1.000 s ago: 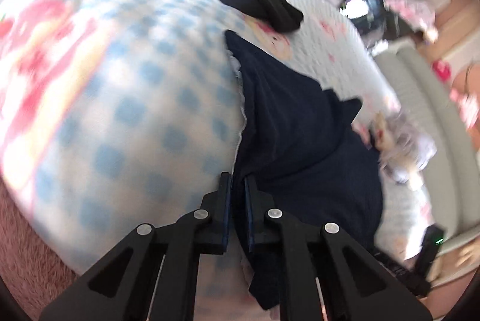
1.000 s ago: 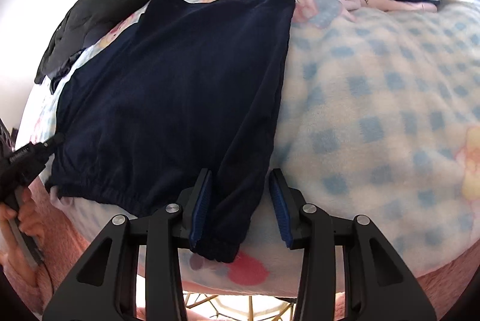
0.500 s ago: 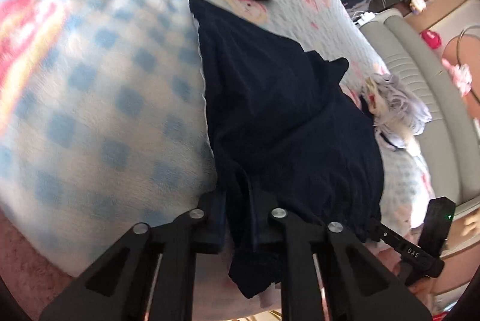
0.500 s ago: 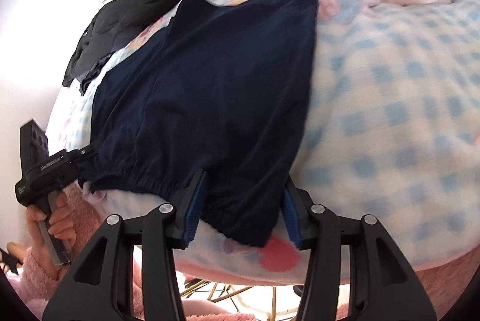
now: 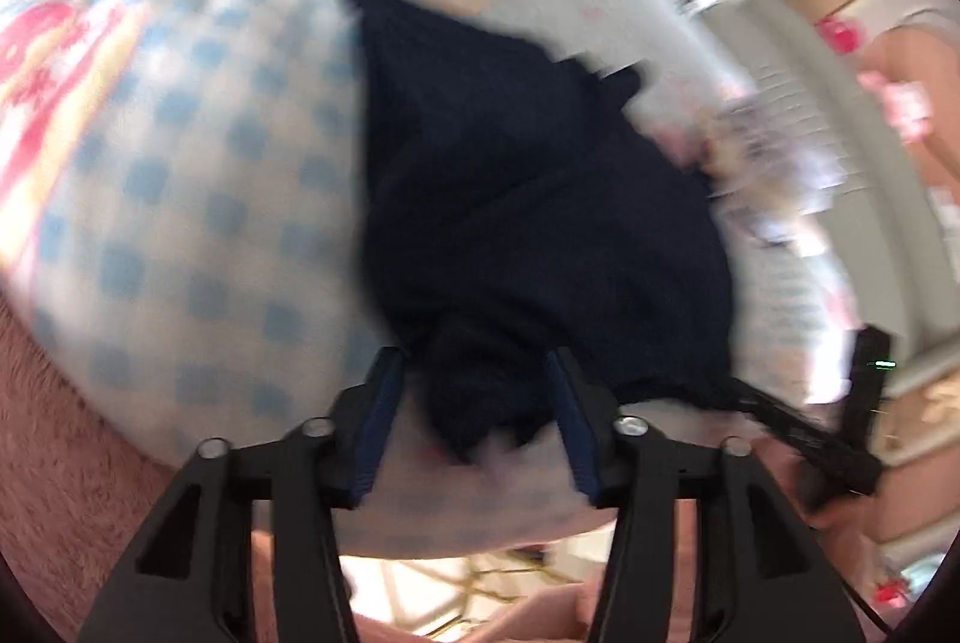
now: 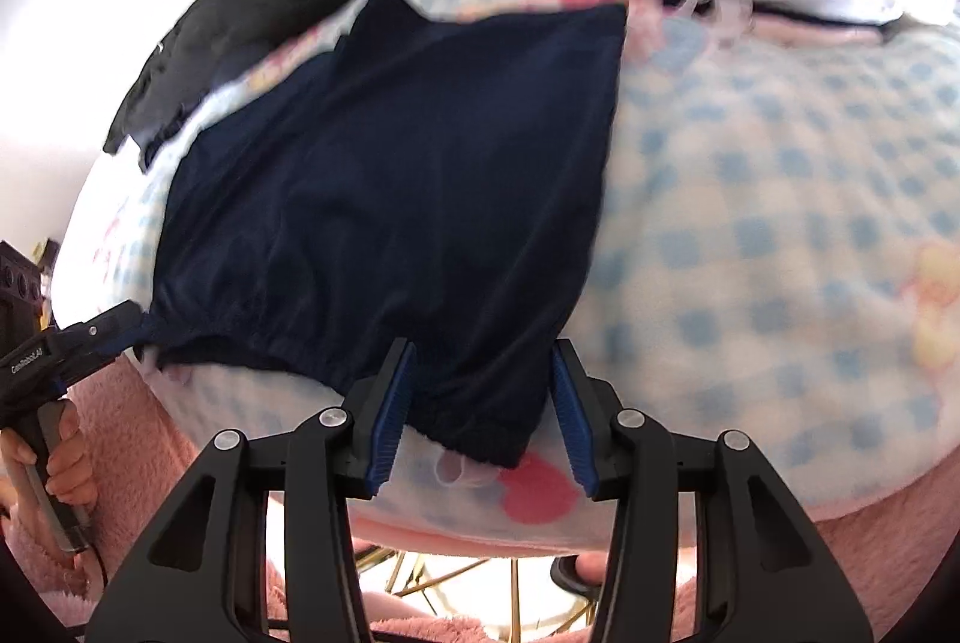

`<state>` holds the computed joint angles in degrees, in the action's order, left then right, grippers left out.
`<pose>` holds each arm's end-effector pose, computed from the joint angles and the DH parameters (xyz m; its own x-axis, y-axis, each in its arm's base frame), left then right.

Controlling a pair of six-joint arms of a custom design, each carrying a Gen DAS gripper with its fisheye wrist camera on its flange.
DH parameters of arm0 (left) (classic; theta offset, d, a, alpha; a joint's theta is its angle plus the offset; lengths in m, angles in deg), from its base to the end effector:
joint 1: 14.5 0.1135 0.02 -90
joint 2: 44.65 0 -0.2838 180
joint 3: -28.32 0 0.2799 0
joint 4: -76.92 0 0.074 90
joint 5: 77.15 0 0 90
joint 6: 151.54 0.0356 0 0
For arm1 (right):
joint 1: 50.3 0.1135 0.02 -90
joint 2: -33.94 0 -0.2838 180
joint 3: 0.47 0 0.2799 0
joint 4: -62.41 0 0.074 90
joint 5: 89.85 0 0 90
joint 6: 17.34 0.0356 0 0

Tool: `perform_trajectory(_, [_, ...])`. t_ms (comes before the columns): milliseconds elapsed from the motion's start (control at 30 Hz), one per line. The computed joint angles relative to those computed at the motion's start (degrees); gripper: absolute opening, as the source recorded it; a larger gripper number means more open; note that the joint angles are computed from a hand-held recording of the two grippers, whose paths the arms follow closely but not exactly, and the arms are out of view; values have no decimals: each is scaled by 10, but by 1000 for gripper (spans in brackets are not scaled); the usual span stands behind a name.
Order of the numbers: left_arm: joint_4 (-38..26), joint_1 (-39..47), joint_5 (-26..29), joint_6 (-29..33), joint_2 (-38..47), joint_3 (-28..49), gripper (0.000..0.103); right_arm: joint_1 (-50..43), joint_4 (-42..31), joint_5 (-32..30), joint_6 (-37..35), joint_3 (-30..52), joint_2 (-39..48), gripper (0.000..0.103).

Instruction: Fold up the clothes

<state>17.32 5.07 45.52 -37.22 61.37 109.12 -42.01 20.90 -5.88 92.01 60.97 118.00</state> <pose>0.3465 0.1028 0.1635 -0.9523 0.0294 -0.3037 0.1714 0.8750 -0.4527 0.2931 0.0465 0.1897 -0.9026 0.2015 -0.3804 0.1169 0.9652 0.2338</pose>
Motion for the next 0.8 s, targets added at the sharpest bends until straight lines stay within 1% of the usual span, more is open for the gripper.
perform_trajectory(33, [-2, -3, -20, -6, 5, 0, 38, 2, -4, 10, 7, 1, 11, 45])
perform_trajectory(67, [-8, 1, -20, -1, 3, 0, 38, 0, -5, 11, 10, -2, 10, 45])
perform_trajectory(200, [-33, 18, 1, 23, -7, 12, 38, -6, -17, 18, 2, -14, -15, 45])
perform_trajectory(267, [-40, 25, 22, 31, -5, 31, 38, -7, -16, 13, -1, -10, -24, 46])
perform_trajectory(333, [-33, 23, 37, 19, 9, 66, 39, -6, -20, 13, -10, 0, -38, 46])
perform_trajectory(433, [5, 9, 33, -31, 45, 126, 39, 4, -27, 11, -21, 40, -32, 46])
perform_trajectory(533, [34, -10, 19, -87, 89, 186, 40, 5, -45, 17, -44, 97, 5, 46])
perform_trajectory(567, [31, -14, 21, -100, 109, 212, 43, 5, -52, 17, -52, 118, 18, 46])
perform_trajectory(600, [11, -17, 32, -109, 140, 249, 49, 4, -50, 6, -56, 140, 39, 46])
perform_trajectory(667, [-27, -25, 55, -134, 200, 322, 53, 1, -39, -22, -57, 185, 86, 46])
perform_trajectory(700, [-42, -29, 60, -148, 225, 352, 53, 4, -36, -27, -56, 207, 110, 46])
perform_trajectory(733, [-49, -33, 60, -148, 238, 367, 53, 9, -36, -29, -56, 230, 136, 46])
perform_trajectory(767, [-56, -37, 60, -146, 249, 380, 51, 13, -36, -32, -57, 253, 161, 46])
perform_trajectory(800, [-41, -43, 51, -144, 244, 372, 41, 18, -38, -35, -59, 276, 187, 46])
